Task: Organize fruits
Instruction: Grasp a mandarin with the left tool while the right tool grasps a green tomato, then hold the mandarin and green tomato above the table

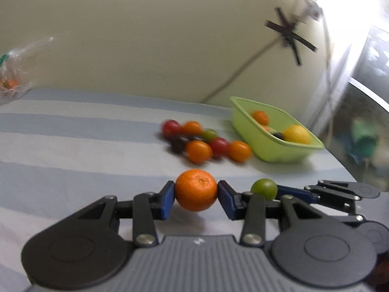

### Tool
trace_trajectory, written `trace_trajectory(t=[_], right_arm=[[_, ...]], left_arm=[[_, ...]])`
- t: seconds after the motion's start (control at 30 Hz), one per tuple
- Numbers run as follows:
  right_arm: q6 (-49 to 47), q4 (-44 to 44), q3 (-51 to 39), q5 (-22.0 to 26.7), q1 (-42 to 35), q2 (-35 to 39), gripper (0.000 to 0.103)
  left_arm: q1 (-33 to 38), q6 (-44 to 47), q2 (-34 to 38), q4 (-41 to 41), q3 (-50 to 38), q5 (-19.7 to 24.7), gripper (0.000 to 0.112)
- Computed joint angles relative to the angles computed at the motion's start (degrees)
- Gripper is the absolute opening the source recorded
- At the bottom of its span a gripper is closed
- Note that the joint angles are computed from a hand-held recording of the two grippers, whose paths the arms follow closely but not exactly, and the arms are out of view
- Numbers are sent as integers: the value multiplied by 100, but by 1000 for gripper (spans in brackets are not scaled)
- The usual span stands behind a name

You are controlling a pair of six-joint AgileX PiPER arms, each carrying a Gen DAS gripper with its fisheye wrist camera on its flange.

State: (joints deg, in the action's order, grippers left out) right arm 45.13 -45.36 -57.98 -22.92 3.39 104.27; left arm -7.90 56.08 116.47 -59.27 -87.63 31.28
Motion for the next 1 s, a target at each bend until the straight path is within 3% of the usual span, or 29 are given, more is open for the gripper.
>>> trace_trajectory(t=[0.07, 0.17, 0.27, 0.43, 0.7, 1.0], right_arm=[[-481, 543, 350, -83, -45, -133, 30], [-742, 958, 832, -313, -214, -275, 30], [-478, 963, 942, -556, -367, -289, 30], [101, 457, 744, -399, -380, -197, 31], [90, 296, 753, -492, -485, -161, 31], [165, 212, 727, -517, -501, -137, 32]], left_arm=[[-151, -27, -94, 89, 139, -6, 39], [-491, -228, -244, 532, 391, -440, 39], [-759, -918, -328, 1287, 538, -905, 40], [-955, -1324, -540, 1690, 940, -1561, 44], [-1099, -2029, -581, 2300, 1077, -1793, 46], [-1104, -1638, -574, 2004, 1159, -1931, 49]])
